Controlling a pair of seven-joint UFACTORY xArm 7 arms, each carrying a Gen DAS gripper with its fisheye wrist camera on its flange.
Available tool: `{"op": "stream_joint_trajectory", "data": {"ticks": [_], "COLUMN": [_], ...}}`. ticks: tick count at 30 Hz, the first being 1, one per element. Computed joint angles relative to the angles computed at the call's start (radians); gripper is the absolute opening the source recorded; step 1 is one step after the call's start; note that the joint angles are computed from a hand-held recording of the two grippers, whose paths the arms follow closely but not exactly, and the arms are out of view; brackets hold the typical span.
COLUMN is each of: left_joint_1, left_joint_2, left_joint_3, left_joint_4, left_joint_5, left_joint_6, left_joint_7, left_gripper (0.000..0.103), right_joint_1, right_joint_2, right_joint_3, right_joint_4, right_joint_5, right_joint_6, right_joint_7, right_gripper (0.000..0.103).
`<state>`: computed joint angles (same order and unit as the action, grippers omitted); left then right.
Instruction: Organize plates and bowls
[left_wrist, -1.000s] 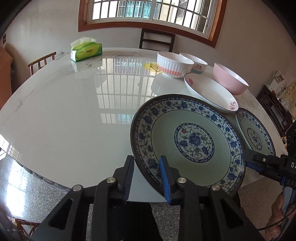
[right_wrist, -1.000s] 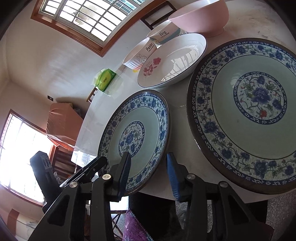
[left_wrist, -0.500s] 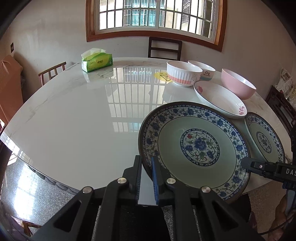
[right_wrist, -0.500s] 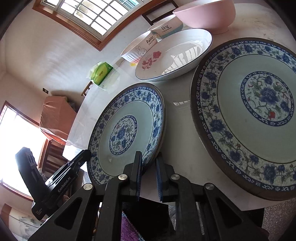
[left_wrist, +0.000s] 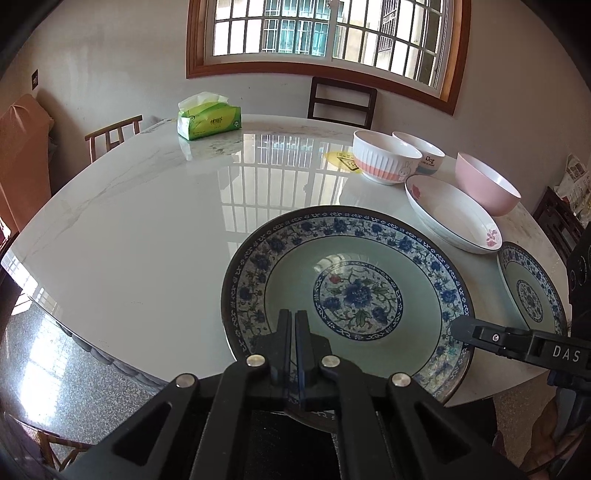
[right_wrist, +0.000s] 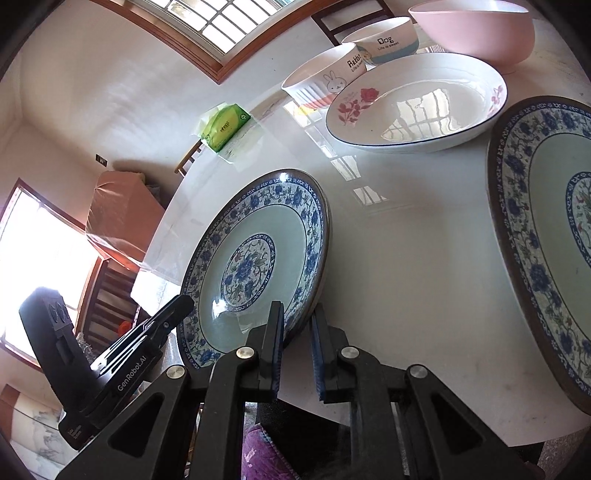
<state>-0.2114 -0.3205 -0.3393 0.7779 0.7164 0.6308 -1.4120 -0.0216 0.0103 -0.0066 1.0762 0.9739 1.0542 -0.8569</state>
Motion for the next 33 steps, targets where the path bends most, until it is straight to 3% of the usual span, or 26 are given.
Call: {"op": "stream_joint_trajectory", "data": {"ticks": [20, 25, 28, 30, 33], "left_joint_1": [0.113, 0.141, 0.153, 0.143, 0.119], "left_joint_2": [-0.125, -0.193, -0.232, -0.218, -0.134], "left_joint_3": [0.027, -0.023, -0.084, -0.112, -0.141], "left_joint_4": [-0.130, -0.141, -0.118, -0.084, -0.008], "left_joint_5": [-0.079, -0.081, -0.060, -0.056, -0.060], "left_joint_6": [-0.098, -0.122, -0.126, -0.154, -0.225], "left_joint_7": [-0.015, -0.040, -0.049, -0.026, 0.022], "left_gripper": [0.002, 0.005, 0.019, 0.040, 0.050], "right_joint_1": [0.013, -0.028, -0.080, -0.116, -0.182], "right_joint_2": [0.034, 0.003, -0.046, -0.078, -0.071], "right_joint_3": [0.021, -0.012, -0.063, -0.099, -0.160], "right_joint_4": [0.020, 0.008, -0.008, -0.012, 0.028], "right_joint_5": [0.028, 0.093, 0.118, 0.083, 0.041], "right_joint_6": [-0.024, 0.003, 0.043, 0.040, 0.050], "right_joint_7": [0.044, -0.030, -0.102, -0.142, -0.151], "right_gripper": [0.014, 0.021, 0.027, 0.037, 0.053]}}
